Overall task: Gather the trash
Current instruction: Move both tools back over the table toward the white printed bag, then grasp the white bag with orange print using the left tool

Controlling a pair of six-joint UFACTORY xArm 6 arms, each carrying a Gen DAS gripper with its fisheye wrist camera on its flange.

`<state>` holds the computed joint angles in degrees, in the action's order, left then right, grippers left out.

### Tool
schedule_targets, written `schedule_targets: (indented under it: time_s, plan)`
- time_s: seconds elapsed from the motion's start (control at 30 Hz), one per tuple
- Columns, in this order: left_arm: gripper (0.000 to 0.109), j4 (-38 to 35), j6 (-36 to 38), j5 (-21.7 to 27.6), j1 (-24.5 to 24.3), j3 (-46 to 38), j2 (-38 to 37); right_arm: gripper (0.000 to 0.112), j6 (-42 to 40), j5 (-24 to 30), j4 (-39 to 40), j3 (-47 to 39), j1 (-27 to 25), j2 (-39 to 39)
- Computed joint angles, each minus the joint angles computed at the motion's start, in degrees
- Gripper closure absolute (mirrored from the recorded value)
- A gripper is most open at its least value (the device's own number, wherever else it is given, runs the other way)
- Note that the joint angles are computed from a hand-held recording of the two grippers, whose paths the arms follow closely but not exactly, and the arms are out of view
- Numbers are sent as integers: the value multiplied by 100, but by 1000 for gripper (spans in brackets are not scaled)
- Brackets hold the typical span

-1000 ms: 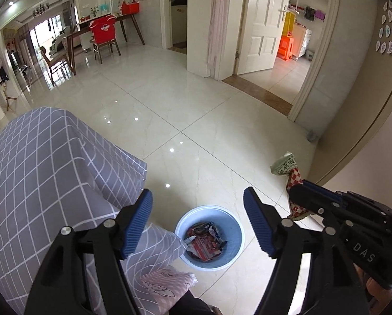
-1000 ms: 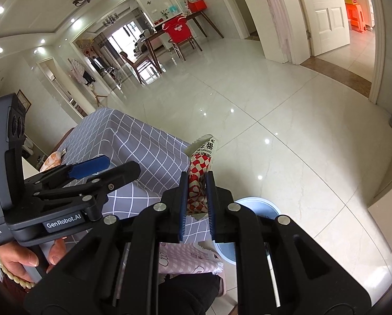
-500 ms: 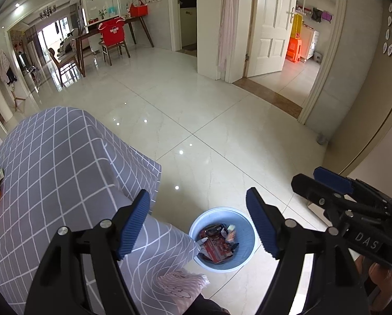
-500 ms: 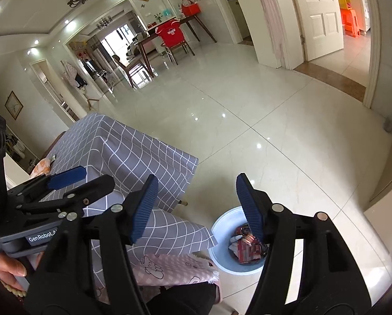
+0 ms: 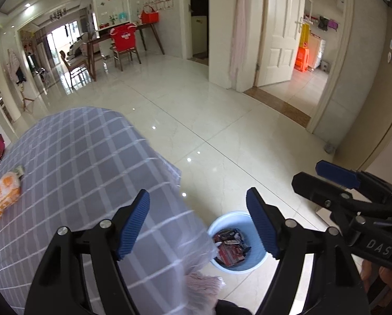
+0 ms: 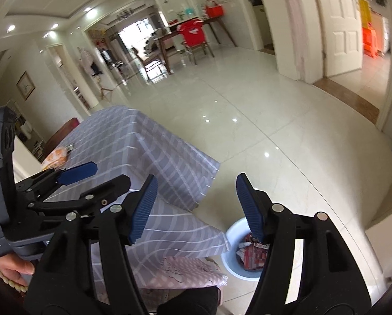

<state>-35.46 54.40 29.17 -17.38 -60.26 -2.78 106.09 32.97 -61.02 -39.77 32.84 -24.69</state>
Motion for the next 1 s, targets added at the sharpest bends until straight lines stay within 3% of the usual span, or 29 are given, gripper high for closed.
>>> schedule_targets:
  time_s: [0.3,0.6,0.77,0.97,1.0]
  plan:
    - [34,-158,685,-28,1183,-872,633,50,-922,-407,244,-1885,177,1759]
    - [34,-234,1322,-234,2279,-2522,1997,50,-2809,-536,1445,-4548,321,4017]
    - [32,-267,1556,360,2648,-3863,2992,49,-3802,-316,2295,-6061,388,5163]
    - [30,56,1515,983,2678,-4733,3632,49,-4770,194,3192,-7910,413,6414]
    - [39,155,1486,1105,2674,-4883,3736,49,-4848,256,3264,-8114,418,6555]
